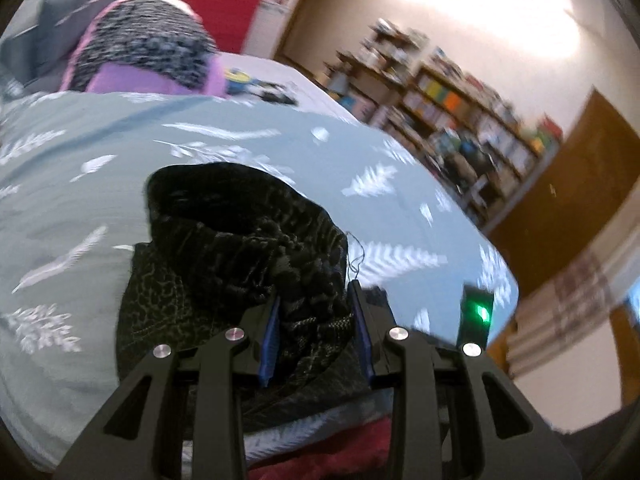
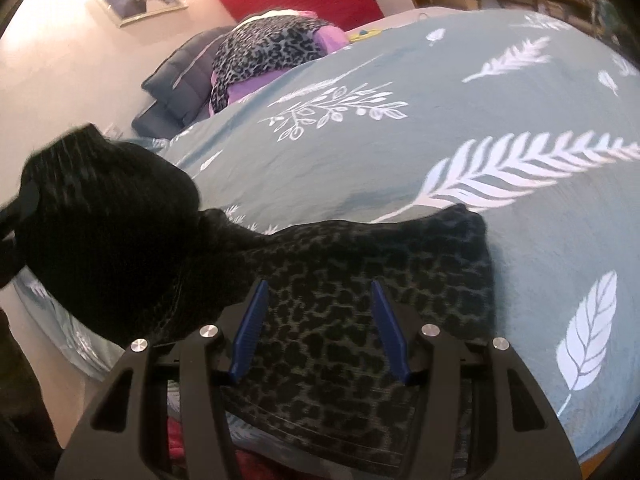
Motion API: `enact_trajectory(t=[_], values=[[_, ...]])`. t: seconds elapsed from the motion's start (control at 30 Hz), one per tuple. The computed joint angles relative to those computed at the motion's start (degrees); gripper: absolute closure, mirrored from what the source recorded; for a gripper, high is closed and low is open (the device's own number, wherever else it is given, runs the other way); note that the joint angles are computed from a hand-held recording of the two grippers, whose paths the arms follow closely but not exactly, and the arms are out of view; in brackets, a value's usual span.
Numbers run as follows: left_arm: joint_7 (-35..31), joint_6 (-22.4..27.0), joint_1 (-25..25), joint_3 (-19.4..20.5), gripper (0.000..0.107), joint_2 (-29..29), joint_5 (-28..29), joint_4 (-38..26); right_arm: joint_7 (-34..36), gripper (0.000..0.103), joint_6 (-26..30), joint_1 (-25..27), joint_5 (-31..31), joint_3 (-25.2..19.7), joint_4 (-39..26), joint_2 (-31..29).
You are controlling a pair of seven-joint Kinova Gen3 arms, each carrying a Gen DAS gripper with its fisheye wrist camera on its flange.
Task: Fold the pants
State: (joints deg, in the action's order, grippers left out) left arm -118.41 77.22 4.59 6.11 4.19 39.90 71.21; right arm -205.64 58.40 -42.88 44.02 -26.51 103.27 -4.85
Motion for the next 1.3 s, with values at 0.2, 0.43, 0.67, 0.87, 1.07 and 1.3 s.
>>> enact_trajectory(t=[0.2, 0.43, 0.67, 0.87, 1.07, 1.3], values=[[-4.22, -0.43, 4.57, 2.80, 0.079, 0.24, -2.52, 3.16, -4.76, 0.048, -3.51, 1.76, 1.83, -1.40, 5.01, -4.04], [-3.37, 0.25, 7.02, 3.77, 0.079, 3.05, -3.97, 3.32, -8.01, 0.048, -6.76, 6.52, 1.48, -4.75, 8.71, -7.84], [-1.03, -0.53, 4.57, 2.10, 0.077, 2.77, -3.73, 3.44, -8.13, 0.048, -10.82, 10.52, 0.71, -7.49, 9.59, -9.12], [2.06, -1.31, 1.62, 0.51, 0.066, 2.68, -3.95, 3.69, -8.84, 0.028, -19.11, 14.70, -0.08, -8.10, 10.86, -9.12], [3.95, -2.32, 0.16, -0.04, 0.051, 2.60, -5.78, 4.42, -4.07, 0.028, -19.06, 14.85, -1.00, -7.13, 8.07, -5.28], [6.65, -2.60, -0.92, -0.21, 0.044, 3.97, -7.19, 5.10, 1.31, 0.037, -16.45, 9.33, -0.30, -3.62, 4.67, -1.18]])
